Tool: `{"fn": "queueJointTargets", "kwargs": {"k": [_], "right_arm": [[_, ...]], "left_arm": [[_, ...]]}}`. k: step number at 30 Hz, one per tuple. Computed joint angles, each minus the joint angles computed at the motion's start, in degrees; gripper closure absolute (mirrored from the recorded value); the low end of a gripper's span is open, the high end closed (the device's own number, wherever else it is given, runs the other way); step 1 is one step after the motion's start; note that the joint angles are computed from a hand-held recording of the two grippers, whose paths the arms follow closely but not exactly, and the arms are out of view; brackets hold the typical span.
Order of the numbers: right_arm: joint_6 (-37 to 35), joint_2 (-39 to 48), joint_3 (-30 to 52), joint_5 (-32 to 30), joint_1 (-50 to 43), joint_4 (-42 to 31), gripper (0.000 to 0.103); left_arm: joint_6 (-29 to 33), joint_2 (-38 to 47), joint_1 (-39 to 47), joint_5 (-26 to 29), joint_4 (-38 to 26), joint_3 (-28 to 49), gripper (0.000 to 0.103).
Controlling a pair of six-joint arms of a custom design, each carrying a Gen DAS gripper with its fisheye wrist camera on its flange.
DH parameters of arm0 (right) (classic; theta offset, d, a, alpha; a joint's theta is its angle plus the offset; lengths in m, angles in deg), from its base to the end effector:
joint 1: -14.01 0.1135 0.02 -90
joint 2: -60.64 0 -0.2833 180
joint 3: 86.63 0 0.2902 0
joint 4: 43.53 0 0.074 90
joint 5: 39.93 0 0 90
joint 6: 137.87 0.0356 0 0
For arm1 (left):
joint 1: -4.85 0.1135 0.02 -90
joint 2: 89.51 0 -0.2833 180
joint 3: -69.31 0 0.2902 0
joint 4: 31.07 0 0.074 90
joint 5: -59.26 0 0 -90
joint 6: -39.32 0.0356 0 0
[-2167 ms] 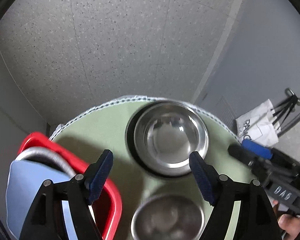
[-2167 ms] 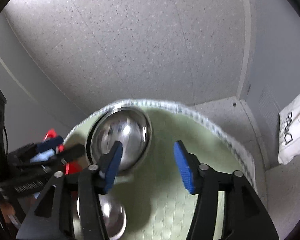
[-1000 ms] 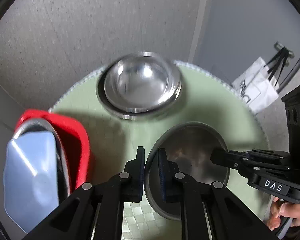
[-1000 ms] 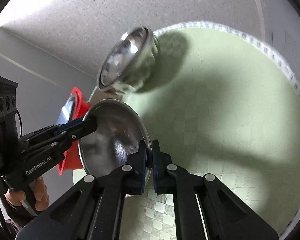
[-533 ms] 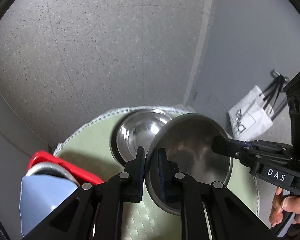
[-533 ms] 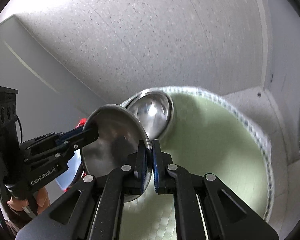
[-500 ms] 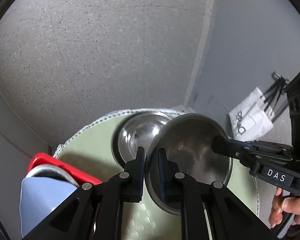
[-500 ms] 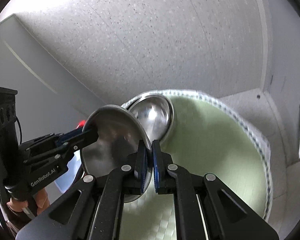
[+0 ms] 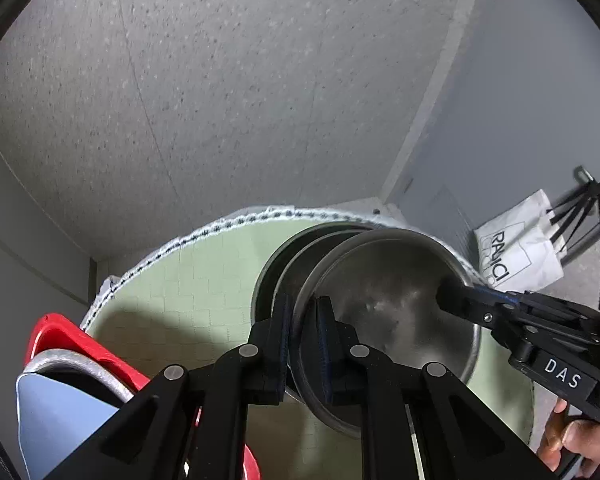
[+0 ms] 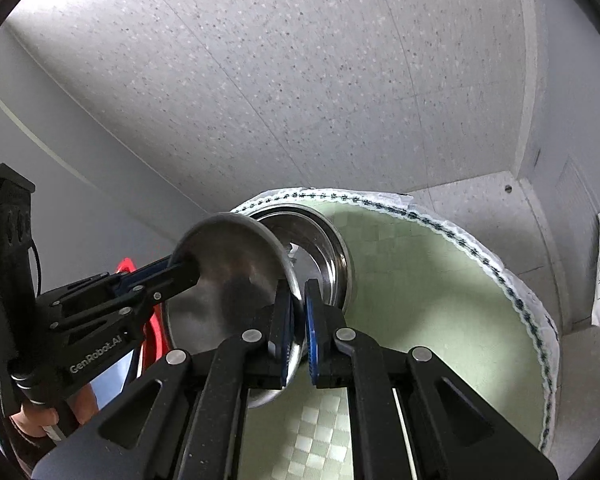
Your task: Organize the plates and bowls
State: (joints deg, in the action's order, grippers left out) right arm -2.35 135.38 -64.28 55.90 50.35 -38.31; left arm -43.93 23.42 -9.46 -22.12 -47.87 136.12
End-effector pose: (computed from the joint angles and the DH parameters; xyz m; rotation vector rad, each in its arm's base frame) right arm 0.1608 0.1138 0.0767 0.2458 2.4482 0.5374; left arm 0.3681 -0.0994 0.0680 0.5355 2.6160 -0.2432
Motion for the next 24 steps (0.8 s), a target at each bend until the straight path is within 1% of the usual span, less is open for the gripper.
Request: {"fn": "queueJointTargets", "kwargs": {"k": [7, 8, 13, 16, 17, 19, 20, 21, 22, 23, 24], "right_arm": [[-0.93, 6.15, 3.76, 2.06, 0.29, -0.35, 0.097], [-1.71, 8.01, 4.21, 1.51, -0.69, 0.86, 0.097], [-2.67, 11.62, 5.44, 0.67, -2.36, 2.35, 0.097], [-3.11, 14.34, 6.65, 0.68, -3.04, 2.72, 0.096], [-3.04, 14.73, 6.69, 0.54, -3.01, 3.14, 0.094], [-2.66, 14.49, 7.07, 1.53, -2.43, 2.24, 0.094], [-2.63, 14.26, 7.33, 1.76, -2.27, 1.56, 0.094], [-2.52, 13.88, 7.37, 2.06, -2.11, 1.15, 0.093], [-2.32, 13.31, 7.12, 2.53, -1.90, 1.17, 0.089], [-2.20, 12.27, 6.60, 2.60, -1.75, 1.53, 0.083], [-2.18, 10.74, 5.96, 2.60, -1.61, 1.56, 0.079]], "left_arm": [[-1.26, 7.42, -0.59, -0.54, -1.07, 6.01, 0.094], [-1.43, 8.22, -0.64, -0.47, -1.27, 6.80, 0.094], [-1.44, 10.02, -0.66, -0.68, -0.66, 7.74, 0.094], [-1.40, 10.57, -1.12, -1.49, -0.31, 8.19, 0.089], [-1.39, 10.74, -1.30, -1.87, -0.14, 8.27, 0.088], [-1.55, 10.57, -1.45, -1.85, -0.36, 8.13, 0.086], [-1.73, 10.37, -1.37, -1.29, -0.37, 8.05, 0.082], [-1.81, 9.88, -1.20, -0.71, -0.29, 7.70, 0.073], [-1.91, 9.00, -1.01, -0.26, 0.07, 7.07, 0.067], [-1.88, 8.27, -0.83, 0.01, 0.78, 6.39, 0.054], [-1.87, 7.46, -0.68, 0.02, 1.60, 5.69, 0.045]]}}
